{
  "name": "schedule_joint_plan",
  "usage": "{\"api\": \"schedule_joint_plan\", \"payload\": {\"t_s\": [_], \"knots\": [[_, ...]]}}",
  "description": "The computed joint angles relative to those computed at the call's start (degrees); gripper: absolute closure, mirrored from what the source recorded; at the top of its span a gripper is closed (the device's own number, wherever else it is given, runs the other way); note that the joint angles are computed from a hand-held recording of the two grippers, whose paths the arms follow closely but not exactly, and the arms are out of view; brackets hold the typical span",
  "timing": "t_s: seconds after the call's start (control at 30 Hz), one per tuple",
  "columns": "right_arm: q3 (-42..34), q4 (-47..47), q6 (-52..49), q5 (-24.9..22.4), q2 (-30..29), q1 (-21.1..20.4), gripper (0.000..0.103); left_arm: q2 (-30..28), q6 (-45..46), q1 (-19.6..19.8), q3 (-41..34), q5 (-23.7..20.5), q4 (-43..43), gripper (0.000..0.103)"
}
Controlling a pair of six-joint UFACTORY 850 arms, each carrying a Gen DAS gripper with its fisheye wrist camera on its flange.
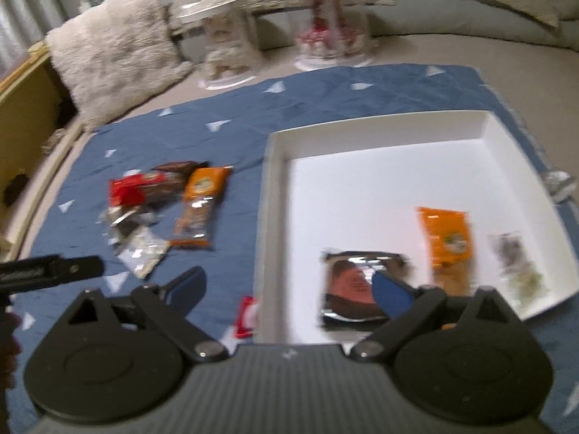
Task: Organize snacks
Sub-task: 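Move the right tool to the red-and-white candy while the left tool moves to the beige barcode packet, then close the right tool on the small red-and-white candy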
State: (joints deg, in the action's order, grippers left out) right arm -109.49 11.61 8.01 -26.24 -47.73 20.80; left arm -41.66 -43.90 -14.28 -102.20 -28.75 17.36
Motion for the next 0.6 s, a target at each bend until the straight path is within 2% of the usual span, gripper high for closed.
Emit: {"api": "schedule_joint_plan", "payload": {"t_s": [0.03,0.1,0.2,0.4,0.57,0.6], "knots": [[-1.1,2.8,-2.3,-1.1,-0.8,0.1,0.018,-0.2,-0.4,0.3,-0.1,0.2,0.1,0.001],[-4.0,7.4,-5.2,-4.6,-2.8,0.3,0.039,-0.8,-1.1,0.6,-0.5,0.3,0.0,0.001],[-8.9,7.3,-3.0,-9.6,-6.1,1.0,0.051,-2.0,-1.7,1.1,-1.5,0.1,-0.8,0.001],[-16.8,8.5,-0.2,-16.3,-11.7,1.8,0.053,-5.7,0.2,1.8,-5.4,-1.1,-6.0,0.002],[-22.6,3.6,6.0,-20.8,-15.7,2.5,0.053,-9.0,-0.4,2.5,-8.9,-2.4,-12.2,0.007],[-23.6,2.2,7.2,-21.3,-16.5,2.7,0.056,-9.7,-1.3,2.6,-9.6,-2.7,-12.9,0.008]]}}
